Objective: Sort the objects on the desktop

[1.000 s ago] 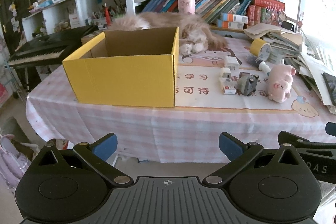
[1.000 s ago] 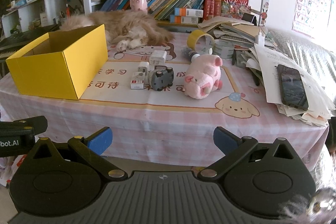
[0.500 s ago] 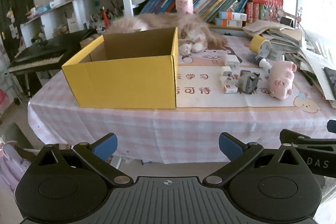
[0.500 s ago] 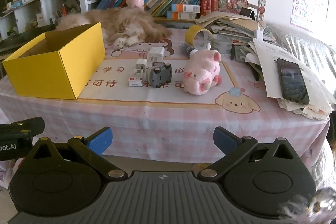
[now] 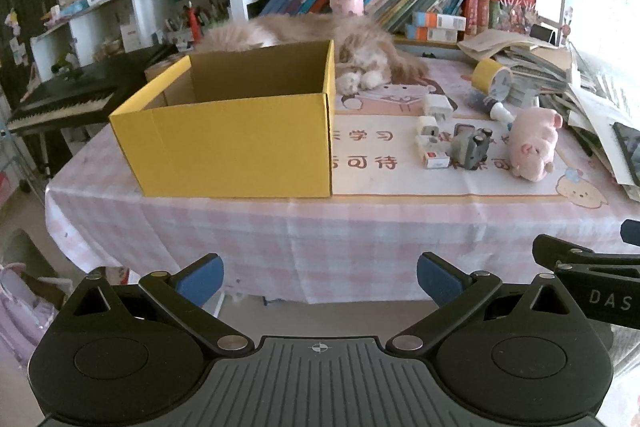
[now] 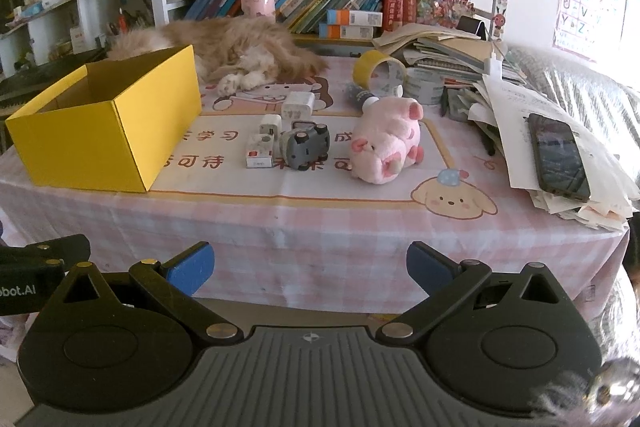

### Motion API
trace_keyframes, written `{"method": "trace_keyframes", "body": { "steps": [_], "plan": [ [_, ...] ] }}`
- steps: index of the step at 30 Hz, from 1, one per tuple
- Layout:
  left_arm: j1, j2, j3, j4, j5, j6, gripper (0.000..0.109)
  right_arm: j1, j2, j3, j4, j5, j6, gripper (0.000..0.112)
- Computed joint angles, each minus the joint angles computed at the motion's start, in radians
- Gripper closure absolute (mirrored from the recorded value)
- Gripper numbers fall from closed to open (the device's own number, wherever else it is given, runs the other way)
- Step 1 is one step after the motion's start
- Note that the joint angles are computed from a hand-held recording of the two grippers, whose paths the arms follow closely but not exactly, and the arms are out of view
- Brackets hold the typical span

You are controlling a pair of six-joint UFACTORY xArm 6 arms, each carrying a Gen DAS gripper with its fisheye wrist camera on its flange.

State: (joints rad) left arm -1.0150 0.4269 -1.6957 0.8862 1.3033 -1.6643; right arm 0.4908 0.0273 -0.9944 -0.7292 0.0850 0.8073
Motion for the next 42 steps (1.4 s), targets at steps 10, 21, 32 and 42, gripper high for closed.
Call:
{"method": "trace_keyframes", "body": {
  "steps": [10,21,32,42],
  "plan": [
    [0.009,-0.026,0.043,-0.012,-0.043,-0.02,0.006,-0.008,0.003,-0.006,-0.013,0.03,0.067,0.009],
    [0.025,-0.052,0.091,-0.003,-0.135,-0.028,0.006,0.001,-0.004,0.031,0.151,-0.042,-0.094,0.009],
    [0.052,-0.011,0.047,-0.002,-0.21,0.014,0.006,-0.014,0.009,0.004,0.129,0.003,-0.098,0.009],
    [0.084,0.078,-0.064,-0.019,-0.274,0.06,0.006,-0.051,0.045,-0.038,0.236,0.018,-0.236,0.009]
  ]
}}
